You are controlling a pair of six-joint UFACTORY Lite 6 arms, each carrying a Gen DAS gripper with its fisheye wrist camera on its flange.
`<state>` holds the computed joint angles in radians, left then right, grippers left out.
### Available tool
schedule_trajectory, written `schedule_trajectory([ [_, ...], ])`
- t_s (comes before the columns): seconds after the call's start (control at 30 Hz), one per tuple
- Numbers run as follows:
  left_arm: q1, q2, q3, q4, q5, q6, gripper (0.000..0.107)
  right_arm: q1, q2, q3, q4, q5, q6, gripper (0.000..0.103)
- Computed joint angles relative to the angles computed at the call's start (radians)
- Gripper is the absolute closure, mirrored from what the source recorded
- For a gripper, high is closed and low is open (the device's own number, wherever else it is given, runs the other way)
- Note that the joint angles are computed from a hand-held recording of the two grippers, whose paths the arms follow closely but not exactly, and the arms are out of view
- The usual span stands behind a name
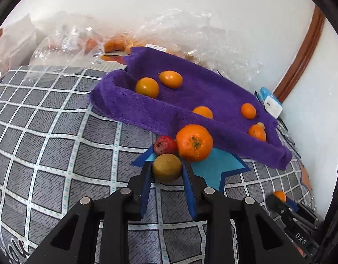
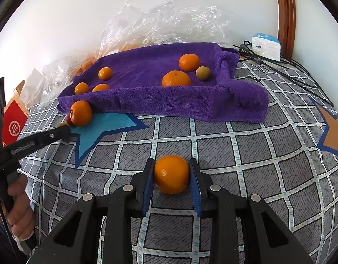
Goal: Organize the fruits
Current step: 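Carry both held fruits over the purple towel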
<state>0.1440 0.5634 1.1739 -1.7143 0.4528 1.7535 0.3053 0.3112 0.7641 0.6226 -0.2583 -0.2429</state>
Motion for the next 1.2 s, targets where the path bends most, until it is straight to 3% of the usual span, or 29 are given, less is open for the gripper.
schedule_trajectory([
  [0.17, 0.047, 0.004, -0.006, -0.006, 0.085, -0.013, 0.080, 0.004, -0.002, -0.001, 0.011, -0.004, -0.012, 0.072],
  [0.33, 0.046, -0.032, -0.047, -0.088, 0.089, 0.081, 0.080, -0.005, -0.008, -0.010, -0.083, -0.006, 0.077, 0.072],
  [0.57, 0.044, -0.093, -0.118, -0.226, 0.091, 0.242, 0.080, -0.005, 0.004, 0.003, -0.018, 0.005, 0.015, 0.072],
  [0.73, 0.048, -0.106, -0.127, -0.197, 0.112, 0.219, 0.080, 0.010, 0.012, 0.004, 0.028, -0.017, -0.030, 0.072],
  [1.03, 0.048, -0.148, -0.178, -0.299, 0.113, 0.317, 0.080, -0.002, -0.050, -0.069, -0.111, -0.076, 0.126, 0.073],
  [1.2, 0.045, -0.159, -0.193, -0.381, 0.093, 0.381, 0.080, -0.044, -0.059, -0.083, -0.300, -0.079, 0.313, 0.073],
])
